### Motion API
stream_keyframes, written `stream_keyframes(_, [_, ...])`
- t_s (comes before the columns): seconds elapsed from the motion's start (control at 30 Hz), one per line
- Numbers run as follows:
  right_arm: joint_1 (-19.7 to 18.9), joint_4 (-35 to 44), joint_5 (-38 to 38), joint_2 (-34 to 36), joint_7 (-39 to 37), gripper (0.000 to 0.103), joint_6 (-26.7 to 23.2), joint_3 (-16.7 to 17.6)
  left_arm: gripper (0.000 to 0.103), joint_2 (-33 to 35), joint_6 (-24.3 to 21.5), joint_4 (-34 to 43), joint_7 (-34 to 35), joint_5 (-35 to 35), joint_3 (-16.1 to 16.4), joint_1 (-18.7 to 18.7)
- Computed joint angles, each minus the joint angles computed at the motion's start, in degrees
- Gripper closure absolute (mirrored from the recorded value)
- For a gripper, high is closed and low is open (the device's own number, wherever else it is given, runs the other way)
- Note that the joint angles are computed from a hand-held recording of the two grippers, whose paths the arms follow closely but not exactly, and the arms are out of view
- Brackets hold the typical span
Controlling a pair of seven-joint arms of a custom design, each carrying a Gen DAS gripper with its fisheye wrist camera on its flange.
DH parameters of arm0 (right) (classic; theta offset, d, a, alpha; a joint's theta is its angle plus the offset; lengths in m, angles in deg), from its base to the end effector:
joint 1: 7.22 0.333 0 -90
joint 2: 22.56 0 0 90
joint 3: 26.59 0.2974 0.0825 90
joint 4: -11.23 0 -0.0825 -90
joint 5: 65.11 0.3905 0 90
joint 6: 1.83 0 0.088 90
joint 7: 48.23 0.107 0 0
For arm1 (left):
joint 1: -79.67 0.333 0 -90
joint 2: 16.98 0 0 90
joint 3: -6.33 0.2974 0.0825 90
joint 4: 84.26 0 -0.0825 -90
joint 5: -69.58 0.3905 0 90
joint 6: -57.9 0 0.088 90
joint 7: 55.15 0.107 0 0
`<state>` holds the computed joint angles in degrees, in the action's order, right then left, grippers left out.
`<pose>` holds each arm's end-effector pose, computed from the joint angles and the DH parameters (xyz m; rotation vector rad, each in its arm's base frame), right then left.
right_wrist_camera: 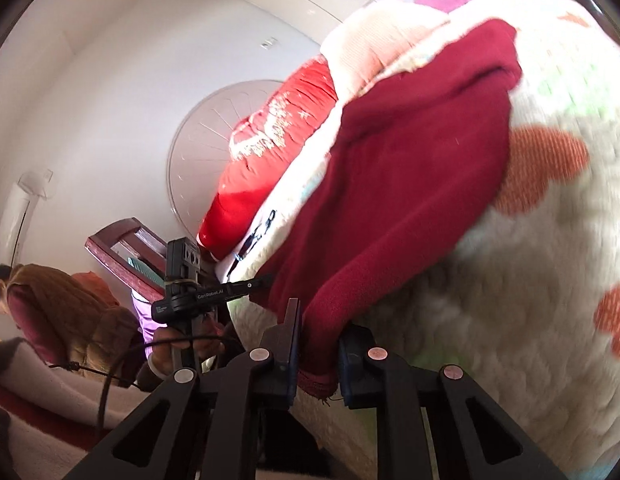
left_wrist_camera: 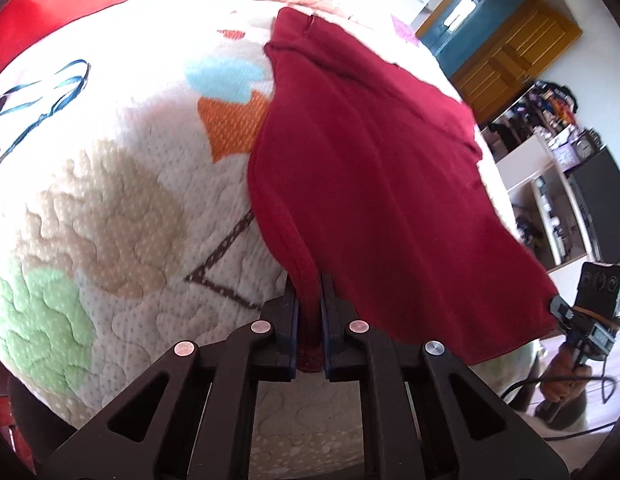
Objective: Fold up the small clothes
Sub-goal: 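Lift the hem with both grippers and fold it toward the collar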
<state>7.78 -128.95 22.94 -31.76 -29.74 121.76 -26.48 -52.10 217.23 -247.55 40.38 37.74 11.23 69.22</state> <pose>0.4547 0.1646 0.3580 -1.6930 1.0616 0.4902 0.3816 -0.0164 0.3941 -2.3136 1.7511 -0.9443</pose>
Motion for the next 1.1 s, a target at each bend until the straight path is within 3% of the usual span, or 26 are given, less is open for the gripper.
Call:
stream_keyframes(0.13, [0.2, 3.5, 3.2, 1.3, -2.8, 0.089, 1.9, 0.3, 0.096, 0.9, 2.2, 2.9, 4.3, -4.9, 5.0, -3.5])
stream_keyframes(0.37, [-0.2, 12.5, 8.6, 6.8, -3.3, 0.089, 6.4, 1.3, 0.096, 9.3, 6.5, 13.2, 12.1, -13.7, 8.3, -6.3])
stream_keyframes(0.6, [-0.8, 26.2, 4.5, 15.8, 1.2, 0.089, 14.8, 3.5, 0.096, 22.5, 7.0, 28.0, 16.4, -18.5, 5.6, -3.6])
stream_keyframes(0.73, [-1.2, 35.6, -0.5, 22.8, 5.4, 0.089, 21.4, 5.1, 0.096, 31.8, 8.1, 38.2, 11.7, -13.0, 1.9, 0.5])
stream_keyframes(0.9, [-3.4, 48.6, -6.5, 33.1, 14.1, 0.09, 23.8, 7.1, 0.096, 43.2, 7.3, 51.0, 3.5, -4.1, -0.5, 3.8])
stream_keyframes(1.0, [-2.9, 57.9, -13.4, 40.6, 23.3, 0.09, 25.8, 7.1, 0.096, 49.7, 5.6, 58.1, -3.4, 3.8, -0.1, 4.1])
stream_keyframes(1.1, [-2.2, 68.2, -20.1, 48.9, 33.7, 0.09, 26.3, 6.1, 0.096, 55.8, 4.1, 64.8, -6.1, 5.0, -2.0, 6.6])
